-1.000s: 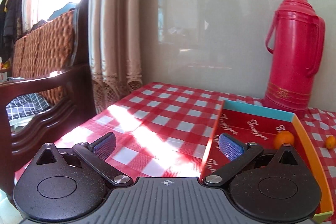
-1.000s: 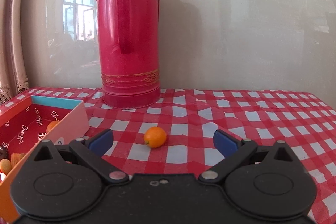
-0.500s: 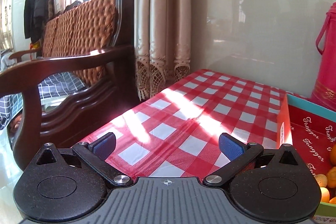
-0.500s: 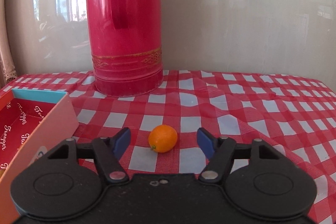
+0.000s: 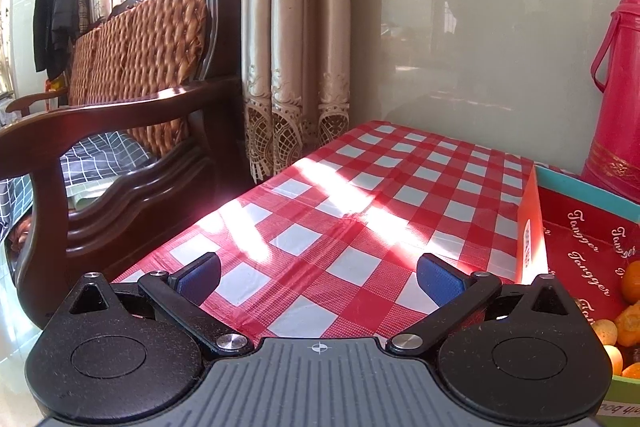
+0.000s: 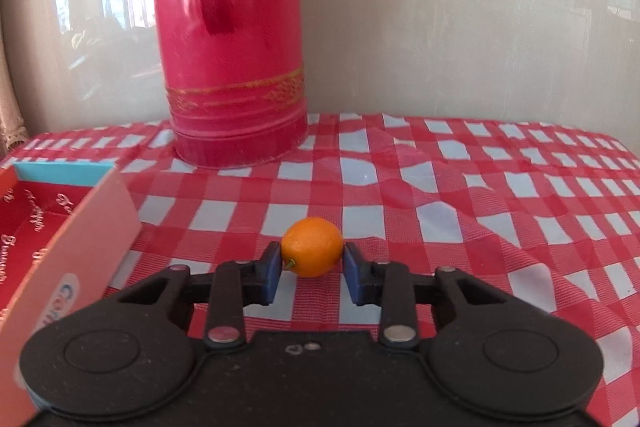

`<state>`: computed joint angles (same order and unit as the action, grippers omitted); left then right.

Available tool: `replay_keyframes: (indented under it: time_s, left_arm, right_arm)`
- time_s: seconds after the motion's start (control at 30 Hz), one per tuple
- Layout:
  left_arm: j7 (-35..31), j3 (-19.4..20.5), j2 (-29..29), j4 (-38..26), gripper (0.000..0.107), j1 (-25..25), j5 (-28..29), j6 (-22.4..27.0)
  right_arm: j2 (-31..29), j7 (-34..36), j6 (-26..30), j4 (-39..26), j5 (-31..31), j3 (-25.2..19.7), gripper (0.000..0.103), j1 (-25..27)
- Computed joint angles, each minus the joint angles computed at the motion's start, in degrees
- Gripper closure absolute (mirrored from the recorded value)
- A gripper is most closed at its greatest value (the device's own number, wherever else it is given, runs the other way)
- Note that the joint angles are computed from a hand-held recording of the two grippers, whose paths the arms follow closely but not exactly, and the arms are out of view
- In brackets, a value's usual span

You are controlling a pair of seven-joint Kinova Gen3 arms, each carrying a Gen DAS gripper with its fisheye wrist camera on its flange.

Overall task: Organize fruits
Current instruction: 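Grasp the small mandarin with the right gripper and drop it in the box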

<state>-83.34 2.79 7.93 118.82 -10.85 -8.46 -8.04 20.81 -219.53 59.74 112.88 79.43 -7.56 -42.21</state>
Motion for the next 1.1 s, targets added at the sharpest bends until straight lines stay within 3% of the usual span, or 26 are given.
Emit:
replay_keyframes:
  time_s: [0.27,0.6,0.83,0.97,1.03,1.07,1.1]
  left_arm:
    - [7.7,4.9,-2.0,2.3,0.005,-3.9,-7.3,-1.1]
    - [13.8,1.1,-5.3,6.2,0.005,0.2,-14.6,-4.0]
    - [20.1,-2.3,-7.7,8.9,0.005,2.9,-22.1,-6.6]
    - [19.3,-3.7,-8.7,9.9,0.005,4.7,-22.7,-7.2]
    - [17.9,-4.2,-8.8,10.3,0.005,5.3,-21.9,-7.6]
    - [17.7,-4.4,-8.8,10.2,0.005,5.5,-22.1,-7.5]
    - [18.1,-4.7,-8.7,10.2,0.005,5.7,-22.9,-7.5]
  right_arm:
    - [-1.5,0.0,5.5,1.3,1.1,-2.2,0.078,-4.5]
    - [-2.3,-2.5,11.0,2.5,8.2,-6.1,0.078,-10.0]
    - [-0.2,0.7,8.3,-1.1,12.1,-6.7,0.078,-11.5]
    - [1.1,1.7,5.8,-3.4,12.9,-6.2,0.078,-11.8]
    - [1.9,1.4,4.6,-4.3,13.8,-6.0,0.066,-11.5]
    - [2.4,0.5,5.1,-4.4,14.6,-5.5,0.022,-12.2]
    - [3.1,-1.4,6.6,-4.2,15.7,-4.1,0.008,-13.9]
